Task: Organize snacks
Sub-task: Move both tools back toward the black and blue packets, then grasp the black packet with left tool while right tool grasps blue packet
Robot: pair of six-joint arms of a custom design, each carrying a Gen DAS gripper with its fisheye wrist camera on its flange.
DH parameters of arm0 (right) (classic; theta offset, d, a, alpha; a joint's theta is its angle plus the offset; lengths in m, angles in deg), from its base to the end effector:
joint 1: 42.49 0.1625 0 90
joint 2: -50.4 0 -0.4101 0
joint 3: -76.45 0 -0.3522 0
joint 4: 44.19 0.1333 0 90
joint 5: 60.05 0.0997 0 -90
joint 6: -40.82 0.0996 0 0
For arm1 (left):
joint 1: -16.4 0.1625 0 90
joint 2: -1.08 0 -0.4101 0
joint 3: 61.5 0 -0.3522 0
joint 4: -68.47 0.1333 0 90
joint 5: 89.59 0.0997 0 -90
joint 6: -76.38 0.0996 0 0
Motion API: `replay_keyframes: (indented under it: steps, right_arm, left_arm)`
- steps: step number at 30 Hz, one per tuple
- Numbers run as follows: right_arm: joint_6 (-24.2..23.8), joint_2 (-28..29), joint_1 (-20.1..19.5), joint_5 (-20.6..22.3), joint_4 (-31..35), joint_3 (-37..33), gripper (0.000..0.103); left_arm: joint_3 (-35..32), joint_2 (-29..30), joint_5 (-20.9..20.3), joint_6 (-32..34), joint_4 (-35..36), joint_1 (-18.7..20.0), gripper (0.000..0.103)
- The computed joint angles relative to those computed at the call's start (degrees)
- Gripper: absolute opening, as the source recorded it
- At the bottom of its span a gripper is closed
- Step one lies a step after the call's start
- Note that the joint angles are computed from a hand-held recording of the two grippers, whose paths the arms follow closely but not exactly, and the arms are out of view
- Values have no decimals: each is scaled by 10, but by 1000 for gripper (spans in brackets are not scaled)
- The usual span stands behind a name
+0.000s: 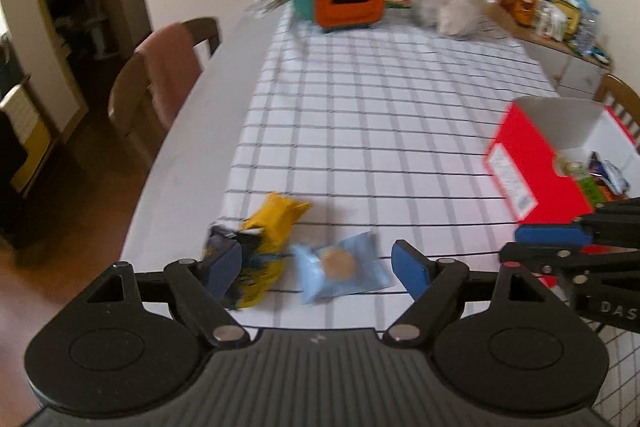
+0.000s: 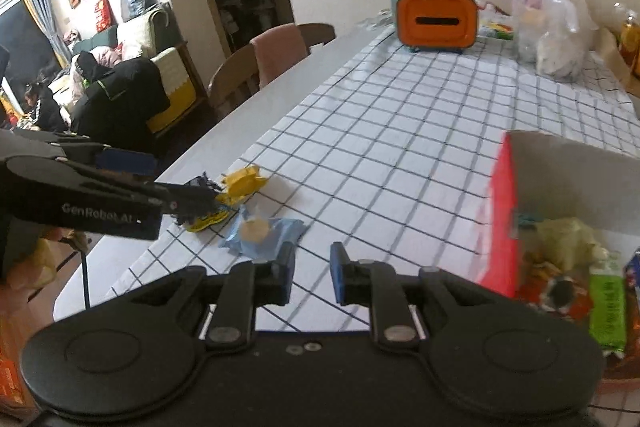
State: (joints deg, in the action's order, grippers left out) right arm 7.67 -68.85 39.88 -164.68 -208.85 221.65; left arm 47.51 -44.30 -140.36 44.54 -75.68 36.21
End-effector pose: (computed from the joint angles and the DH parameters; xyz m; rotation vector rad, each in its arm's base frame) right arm 0.0734 -0.2666 0.3775 0.4037 -2.4295 0.9333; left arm -0.4322 -0.3643 0.0463 0.9011 2.3637 -0.5686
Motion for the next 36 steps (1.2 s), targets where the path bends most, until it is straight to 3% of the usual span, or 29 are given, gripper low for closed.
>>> replay_keyframes:
  steps: [7,10,11,12,13,14,18,23,29,34,36]
  right_arm:
    - [-1,85,17,-2,-69,2,21]
    - [-12,120,24,-10,-78,-4,35]
    - [-19,130,23,-7,-84,-4,49]
    - [-24,137,22,-3,-83,-5,81]
    - [-26,145,23,-4,-81,-8,102]
    - [-33,154,22,-1,-91,-7,97]
    - [-63,200,27,-19,-100,-20,99]
    - [-150,273,42,-70,-180,-23,99]
    - [-215,308,37,-67,-149,-47,98]
    - [-301,341,33,-66,-164,-52,97]
    - [-299,348,31,-66,-138,-66,96]
  left_arm:
    - [19,-15,14,1,3,34,82]
    - [22,-18,18,1,6,45,82]
    - [21,-17,20,1,8,48,82]
    - [22,-16,22,-1,9,51,82]
    - [22,-16,22,0,9,54,82]
    - [22,-16,23,0,11,56,82]
    - [16,-9,27,12,12,68,82]
    - [0,8,22,28,21,87,82]
    - [-16,22,10,32,32,108,82]
    - [-23,30,11,43,31,112,82]
    - [-28,33,10,46,31,115,82]
